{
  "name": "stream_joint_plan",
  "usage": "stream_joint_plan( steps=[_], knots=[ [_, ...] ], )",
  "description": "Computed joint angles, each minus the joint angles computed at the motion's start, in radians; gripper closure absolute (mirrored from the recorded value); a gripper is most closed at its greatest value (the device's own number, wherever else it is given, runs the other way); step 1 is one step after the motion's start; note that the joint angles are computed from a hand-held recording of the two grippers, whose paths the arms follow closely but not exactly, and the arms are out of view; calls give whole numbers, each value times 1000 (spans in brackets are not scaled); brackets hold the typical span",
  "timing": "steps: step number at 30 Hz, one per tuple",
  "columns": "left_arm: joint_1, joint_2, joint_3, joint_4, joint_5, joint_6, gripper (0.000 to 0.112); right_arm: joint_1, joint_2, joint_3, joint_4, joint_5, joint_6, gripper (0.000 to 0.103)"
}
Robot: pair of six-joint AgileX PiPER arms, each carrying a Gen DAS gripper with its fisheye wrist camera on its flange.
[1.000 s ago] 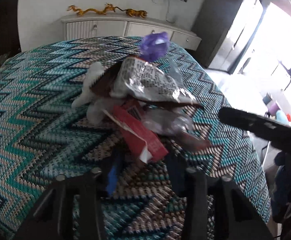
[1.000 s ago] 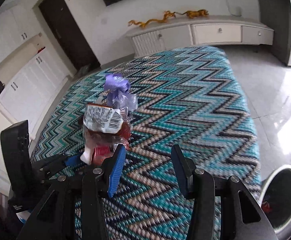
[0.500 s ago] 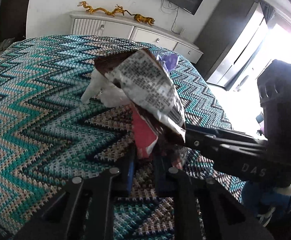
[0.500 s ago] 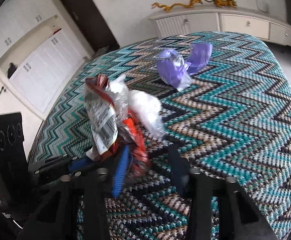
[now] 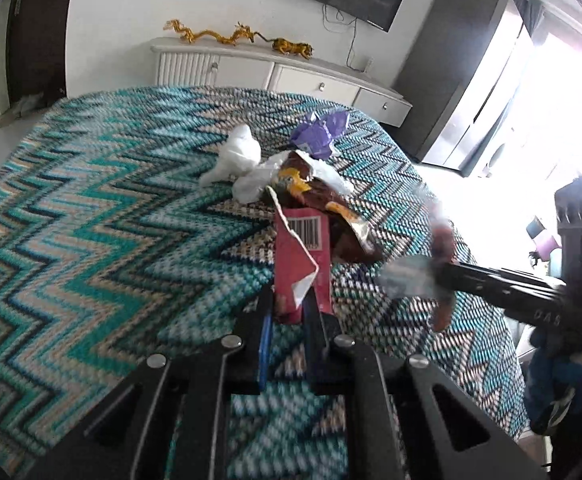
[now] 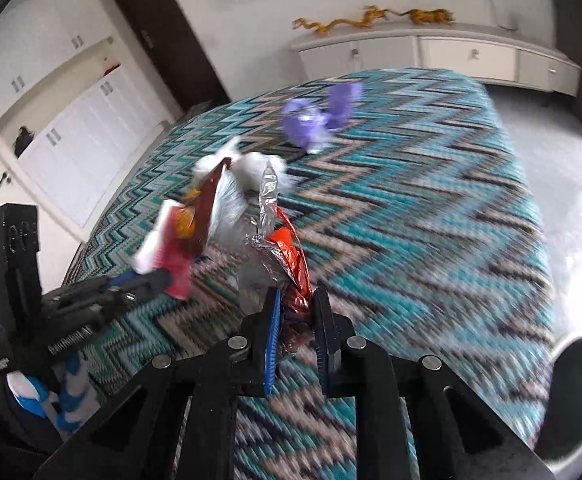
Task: Collect trash
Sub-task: 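Carry both wrappers over the white bin and open both tools to drop them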
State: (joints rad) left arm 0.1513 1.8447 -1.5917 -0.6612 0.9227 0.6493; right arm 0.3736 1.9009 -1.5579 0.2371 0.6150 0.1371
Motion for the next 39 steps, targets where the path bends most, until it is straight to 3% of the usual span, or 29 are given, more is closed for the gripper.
stream_joint_plan(
  steps=[6,13,20,25,30,35,39],
  knots=[
    [47,-120,92,-4,-27,18,99,-49,-216,275,26,-126,17,87],
    [83,-218,125,4,-29,-1,99,-107,-379,445,87,-216,-20,87],
    [14,-278,101,33,-21,-46,99,-208,-528,607,280,-281,-196,87],
    [-113,-279,49,73,-5,-97,99,-357,-627,731,535,-271,-457,87],
    [-312,-218,-52,163,3,-181,99,-591,-694,845,769,-203,-717,87],
    [-517,-107,-183,274,38,-253,99,-819,-668,916,914,-126,-895,86],
    [-674,51,-381,360,109,-303,99,-957,-595,952,1013,-89,-1027,85]
  ],
)
